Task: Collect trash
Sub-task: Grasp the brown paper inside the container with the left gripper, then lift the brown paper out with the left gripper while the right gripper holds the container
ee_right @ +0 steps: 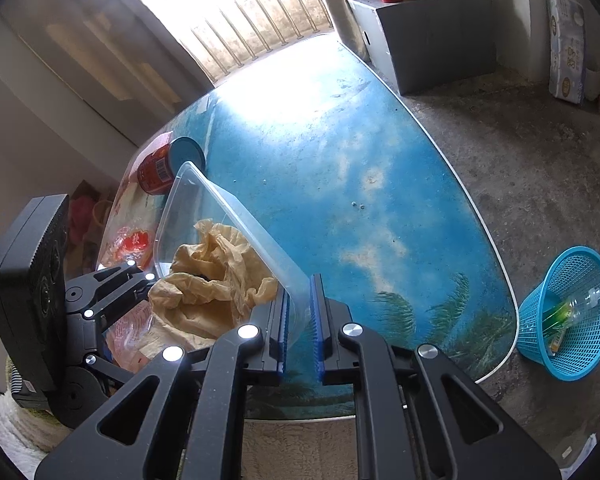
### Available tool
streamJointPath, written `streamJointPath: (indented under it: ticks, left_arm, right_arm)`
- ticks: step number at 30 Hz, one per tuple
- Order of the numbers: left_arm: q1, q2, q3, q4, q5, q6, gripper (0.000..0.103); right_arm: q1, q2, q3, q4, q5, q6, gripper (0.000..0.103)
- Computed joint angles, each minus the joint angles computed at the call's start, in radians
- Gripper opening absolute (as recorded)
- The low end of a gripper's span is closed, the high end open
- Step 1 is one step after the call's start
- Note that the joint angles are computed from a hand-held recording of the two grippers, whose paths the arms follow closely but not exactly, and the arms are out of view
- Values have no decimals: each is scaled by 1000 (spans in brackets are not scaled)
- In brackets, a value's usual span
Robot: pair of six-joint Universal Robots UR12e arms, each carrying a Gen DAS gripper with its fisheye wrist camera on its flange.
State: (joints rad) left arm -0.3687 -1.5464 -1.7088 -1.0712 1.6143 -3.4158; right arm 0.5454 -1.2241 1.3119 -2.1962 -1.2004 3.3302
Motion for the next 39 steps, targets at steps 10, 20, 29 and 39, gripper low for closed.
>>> streamJointPath:
  ticks: [10,20,29,39]
  left_arm:
    - [4,-31,28,-39,9,55,71]
    - [7,-16,15,-19,22,53,27]
    - [7,10,-17,55,33,16,12]
    - [-14,79,-65,265,92,-55,12]
  right_arm:
    - [-6,2,5,-9,9,26,12]
    - [-9,-6,15,-18,8,35,12]
    - [-3,-13,22,-19,-19,45,12]
    - [4,-6,9,10,-60,68,13]
